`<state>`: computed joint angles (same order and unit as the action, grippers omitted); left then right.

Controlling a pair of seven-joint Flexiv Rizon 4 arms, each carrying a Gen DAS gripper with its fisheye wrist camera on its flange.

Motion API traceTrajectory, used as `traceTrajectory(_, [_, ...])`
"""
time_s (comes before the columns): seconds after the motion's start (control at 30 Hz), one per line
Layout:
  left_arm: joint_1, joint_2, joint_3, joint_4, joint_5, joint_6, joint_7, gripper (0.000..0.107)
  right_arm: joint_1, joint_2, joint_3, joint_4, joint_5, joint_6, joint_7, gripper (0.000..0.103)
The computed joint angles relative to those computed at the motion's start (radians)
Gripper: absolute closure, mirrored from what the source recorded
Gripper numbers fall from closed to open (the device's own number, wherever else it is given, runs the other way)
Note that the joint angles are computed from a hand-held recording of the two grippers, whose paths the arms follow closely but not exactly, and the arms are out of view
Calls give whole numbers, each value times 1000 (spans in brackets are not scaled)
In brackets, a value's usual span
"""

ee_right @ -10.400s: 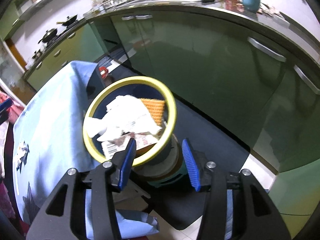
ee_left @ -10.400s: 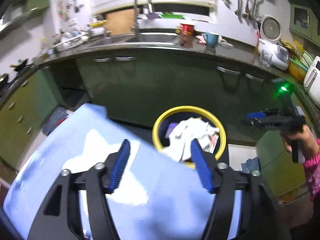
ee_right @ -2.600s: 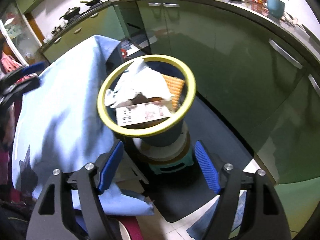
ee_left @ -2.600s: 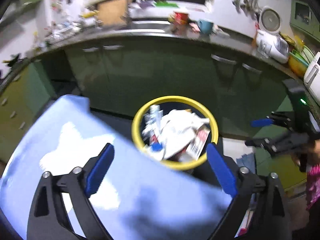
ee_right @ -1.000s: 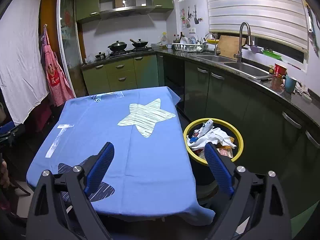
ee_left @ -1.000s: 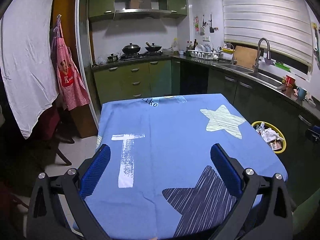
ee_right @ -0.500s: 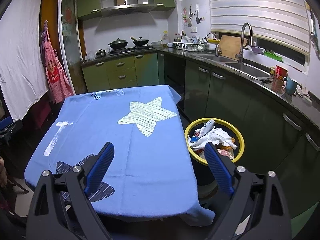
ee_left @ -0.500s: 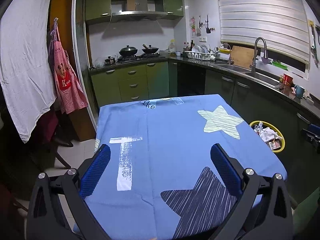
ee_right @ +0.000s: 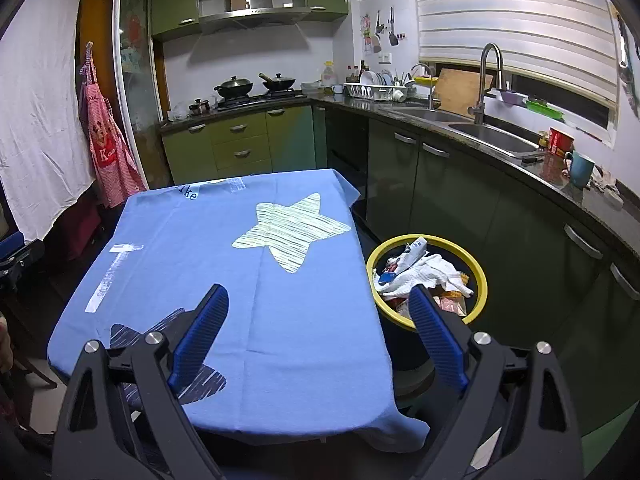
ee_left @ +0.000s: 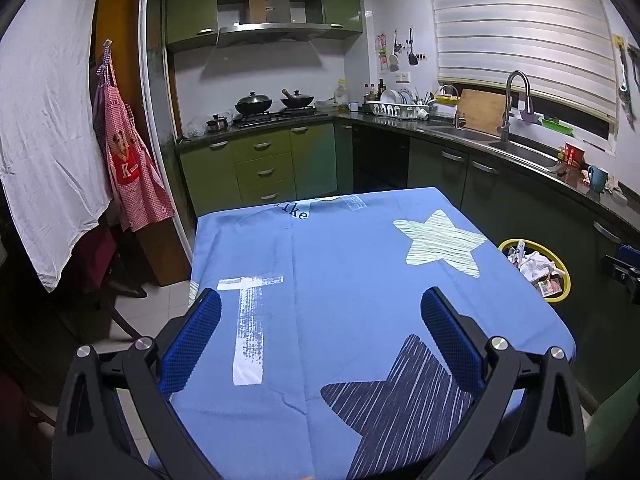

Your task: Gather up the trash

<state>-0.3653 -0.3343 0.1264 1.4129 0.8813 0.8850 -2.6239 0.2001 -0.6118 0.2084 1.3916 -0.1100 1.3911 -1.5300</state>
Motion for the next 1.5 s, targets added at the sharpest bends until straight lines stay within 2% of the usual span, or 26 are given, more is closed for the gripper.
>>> traceTrajectory(1.5, [-4,-11,3,-1,-19,3,35,8,0,-7,0,-5,5,-7,-1,16])
